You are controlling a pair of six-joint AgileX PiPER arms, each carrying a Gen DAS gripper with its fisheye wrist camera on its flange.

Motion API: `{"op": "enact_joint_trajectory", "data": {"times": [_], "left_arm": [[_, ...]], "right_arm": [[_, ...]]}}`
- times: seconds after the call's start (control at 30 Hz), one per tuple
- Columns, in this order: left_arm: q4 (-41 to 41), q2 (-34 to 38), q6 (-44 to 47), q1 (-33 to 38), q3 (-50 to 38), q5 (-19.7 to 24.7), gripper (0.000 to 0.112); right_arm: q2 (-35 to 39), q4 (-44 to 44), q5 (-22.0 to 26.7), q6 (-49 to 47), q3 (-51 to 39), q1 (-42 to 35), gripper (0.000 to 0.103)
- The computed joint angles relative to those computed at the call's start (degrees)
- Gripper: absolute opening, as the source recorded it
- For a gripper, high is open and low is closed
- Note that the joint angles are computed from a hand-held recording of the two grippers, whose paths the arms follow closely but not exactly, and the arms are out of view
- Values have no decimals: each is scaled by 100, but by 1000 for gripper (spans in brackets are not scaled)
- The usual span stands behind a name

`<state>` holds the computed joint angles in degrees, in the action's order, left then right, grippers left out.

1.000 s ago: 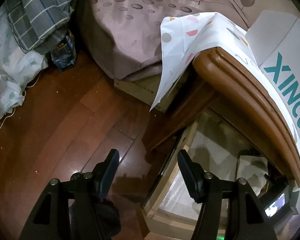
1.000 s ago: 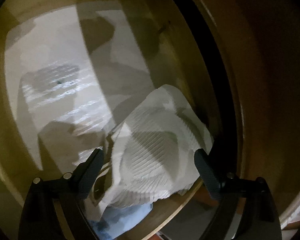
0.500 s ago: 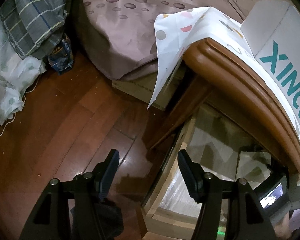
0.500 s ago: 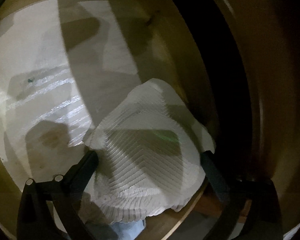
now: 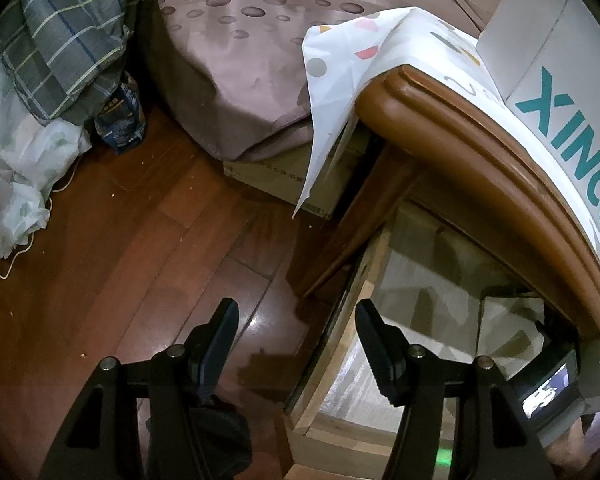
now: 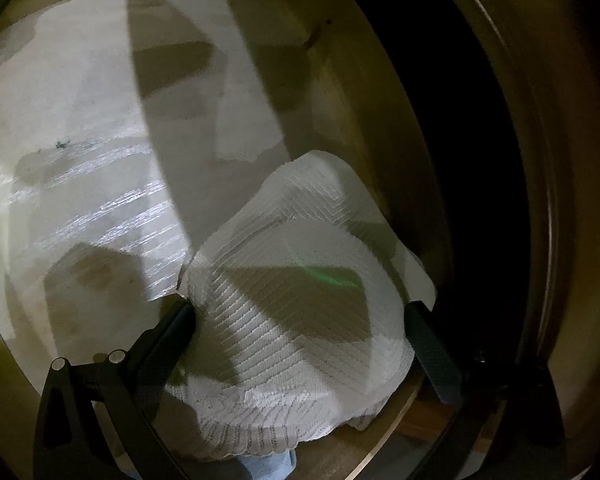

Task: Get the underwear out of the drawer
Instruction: 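Reach into the drawer and grasp the white knit underwear with the right gripper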

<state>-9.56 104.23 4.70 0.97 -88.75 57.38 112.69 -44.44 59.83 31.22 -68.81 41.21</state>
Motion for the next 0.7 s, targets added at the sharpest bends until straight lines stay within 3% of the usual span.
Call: {"op": "enact_joint_trajectory", "data": {"times": [0.17,0.37,0.63,0.7], "left_arm": [[-7,4,-7,4,-8,14,62],[18,7,-8,1,-20,11,62],[153,-36,-38,-83,52,-86,62],[180,-34,-60,-112,56,-83,62]], "right_arm": [[-202,58,-153,144,177,-53,103],[-499,650,-737,-253,383,-565,100],[-718,934,-1254,-461,644,-985,79],[-745,980,-1116,-429,574,-917,64]]}}
